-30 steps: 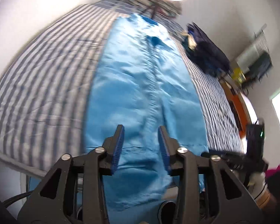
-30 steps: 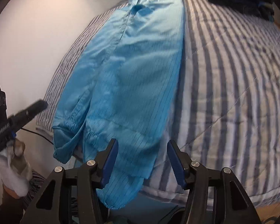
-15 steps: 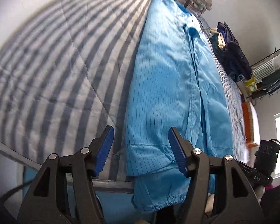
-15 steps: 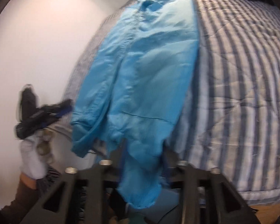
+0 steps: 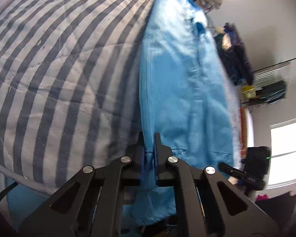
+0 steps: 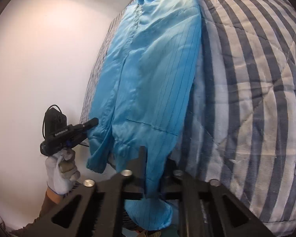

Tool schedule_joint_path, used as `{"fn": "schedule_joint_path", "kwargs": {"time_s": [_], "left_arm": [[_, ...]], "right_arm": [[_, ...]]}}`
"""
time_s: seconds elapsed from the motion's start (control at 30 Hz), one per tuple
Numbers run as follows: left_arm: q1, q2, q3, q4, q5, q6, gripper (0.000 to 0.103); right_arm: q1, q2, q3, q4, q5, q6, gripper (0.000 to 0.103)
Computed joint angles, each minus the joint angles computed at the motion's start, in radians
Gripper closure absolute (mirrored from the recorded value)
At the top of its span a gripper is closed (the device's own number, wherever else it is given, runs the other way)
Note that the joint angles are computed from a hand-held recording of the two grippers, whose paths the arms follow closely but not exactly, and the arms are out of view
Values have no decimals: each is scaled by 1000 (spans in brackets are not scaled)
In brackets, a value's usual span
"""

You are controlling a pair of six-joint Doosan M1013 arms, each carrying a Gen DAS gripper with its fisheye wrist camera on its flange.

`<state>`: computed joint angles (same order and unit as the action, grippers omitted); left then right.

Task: Fold large clothes
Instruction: 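Grasp the coat hem with the left gripper while the right gripper grasps the other hem, then lift the hem with both grippers and fold it toward the collar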

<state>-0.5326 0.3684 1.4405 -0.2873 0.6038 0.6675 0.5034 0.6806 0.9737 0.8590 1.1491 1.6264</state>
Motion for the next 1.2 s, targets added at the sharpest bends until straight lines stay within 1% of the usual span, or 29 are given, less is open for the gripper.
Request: {"fn": "schedule_joint_path", "kwargs": {"time_s": [0.03, 0.07, 0.1, 0.13, 0.17, 0.2, 0.23, 0.27, 0.3, 0.33, 0.37, 0.4, 0.43, 0.47, 0.5, 0.53, 0.57, 0.6, 0.7, 0.77, 0.87, 0.93, 1.03, 1.2], "left_arm": [[1, -12, 14, -24, -34, 17, 98], [-1, -17, 16, -10, -41, 12, 98], [-1, -17, 12, 15, -34, -2, 98], [-1, -17, 12, 22, -33, -7, 98], [1, -15, 12, 4, -32, 11, 98], [5, -8, 6, -24, -18, 32, 96], [9, 1, -2, -53, 10, 49, 79], [14, 9, -6, -96, 26, 80, 67], [17, 16, -9, -124, 27, 101, 58], [16, 18, -9, -136, 23, 120, 58], [11, 20, -17, -111, 35, 127, 58], [9, 24, -26, -104, 47, 135, 58], [8, 27, -32, -106, 55, 145, 62], [8, 32, -38, -115, 65, 154, 70], [8, 36, -42, -117, 74, 156, 87], [8, 39, -43, -122, 76, 155, 93], [8, 39, -40, -134, 62, 156, 96], [7, 36, -37, -142, 52, 160, 98], [5, 17, -26, -169, -8, 192, 100], [8, 2, -16, -240, -74, 242, 100], [16, 0, -24, -302, -136, 285, 100], [26, 2, -32, -351, -159, 322, 100], [37, 22, -77, -313, -152, 299, 100], [56, 63, -162, -242, -130, 265, 100]], "right_arm": [[-6, -12, 20, 55, -24, -25, 98], [-8, -16, 22, 63, -28, -37, 98], [-4, -15, 6, 21, -17, -37, 98], [6, -11, -20, -52, 2, -35, 98], [13, -5, -37, -93, 21, -35, 94], [17, 0, -47, -105, 35, -31, 90], [18, 5, -54, -114, 48, -19, 84], [18, 7, -57, -119, 52, -9, 66], [19, 6, -54, -120, 45, -7, 64], [18, 7, -52, -116, 43, -6, 64], [12, 10, -58, -115, 49, -4, 64], [11, 10, -55, -113, 49, -1, 66], [9, 15, -55, -103, 55, 0, 68], [2, 20, -56, -85, 69, -5, 74], [-2, 25, -54, -64, 83, -10, 81], [-2, 28, -51, -48, 86, -16, 85], [-2, 32, -52, -32, 85, -19, 93], [-3, 35, -55, -22, 81, -18, 96], [-15, 19, -23, 80, 32, -53, 98], [-23, 10, -15, 132, 4, -84, 99], [-33, 0, -10, 183, -27, -109, 99], [-39, -2, -16, 195, -50, -115, 99], [-45, 5, -42, 191, -71, -114, 99], [-48, 39, -148, 117, -73, -101, 99]]}}
